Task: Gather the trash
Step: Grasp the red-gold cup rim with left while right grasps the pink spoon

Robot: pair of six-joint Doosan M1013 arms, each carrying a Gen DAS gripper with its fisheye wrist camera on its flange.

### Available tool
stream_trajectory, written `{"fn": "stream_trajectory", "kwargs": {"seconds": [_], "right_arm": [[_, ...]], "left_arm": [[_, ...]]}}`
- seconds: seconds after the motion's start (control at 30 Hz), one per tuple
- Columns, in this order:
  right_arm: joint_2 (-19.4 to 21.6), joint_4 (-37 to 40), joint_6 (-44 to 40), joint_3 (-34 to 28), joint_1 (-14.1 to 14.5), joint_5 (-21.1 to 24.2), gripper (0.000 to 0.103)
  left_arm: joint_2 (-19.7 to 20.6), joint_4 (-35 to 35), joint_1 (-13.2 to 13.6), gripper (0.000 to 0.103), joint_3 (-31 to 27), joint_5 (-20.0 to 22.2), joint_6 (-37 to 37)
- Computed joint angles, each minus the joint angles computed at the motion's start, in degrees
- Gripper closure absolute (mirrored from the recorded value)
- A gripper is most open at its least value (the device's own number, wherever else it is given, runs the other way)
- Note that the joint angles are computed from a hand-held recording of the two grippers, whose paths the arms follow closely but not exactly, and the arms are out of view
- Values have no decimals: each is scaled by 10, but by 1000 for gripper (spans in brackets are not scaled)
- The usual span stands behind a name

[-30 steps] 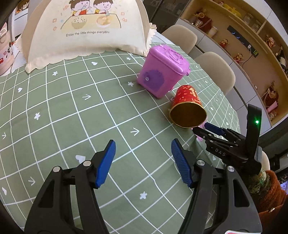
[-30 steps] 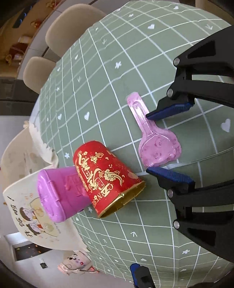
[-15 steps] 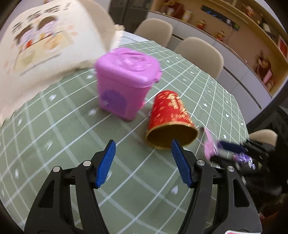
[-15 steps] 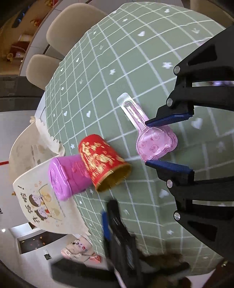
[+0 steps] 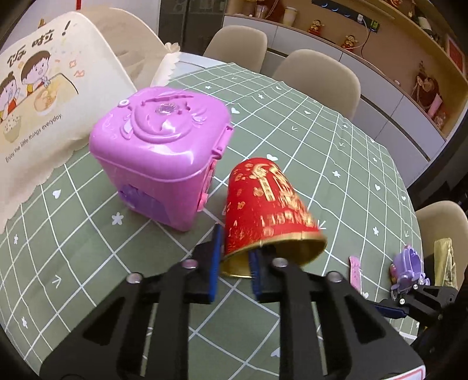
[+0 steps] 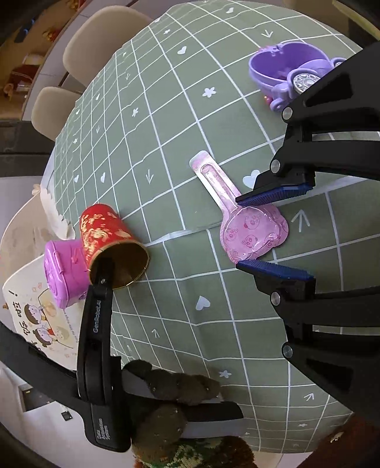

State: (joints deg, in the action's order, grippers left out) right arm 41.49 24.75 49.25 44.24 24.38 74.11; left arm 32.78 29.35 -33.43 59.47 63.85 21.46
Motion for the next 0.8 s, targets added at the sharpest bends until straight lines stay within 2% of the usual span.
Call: {"fn": "stream_trajectory", "kwargs": {"seconds": [0.2,0.47,0.6,0.7,0.8], "right_arm": [[-4,5,12,11,-3,-9,66],[-6,26,31,18,-9,-11,65],[-8,38,29,24,-10,-12,57],[-9,43,31,28,-9,-20,55],[-2,51,34,16,-10,-2,49]], "left_arm": [[-18,-1,-9,96,20,-4,-23],[-70,-1,-37,96,90,-28,-106],[-81,2,-50,96,107,-11,-124],[-87,1,-54,96,119,-11,-146],[-91,3,-56,96,125,-13,-161]]}}
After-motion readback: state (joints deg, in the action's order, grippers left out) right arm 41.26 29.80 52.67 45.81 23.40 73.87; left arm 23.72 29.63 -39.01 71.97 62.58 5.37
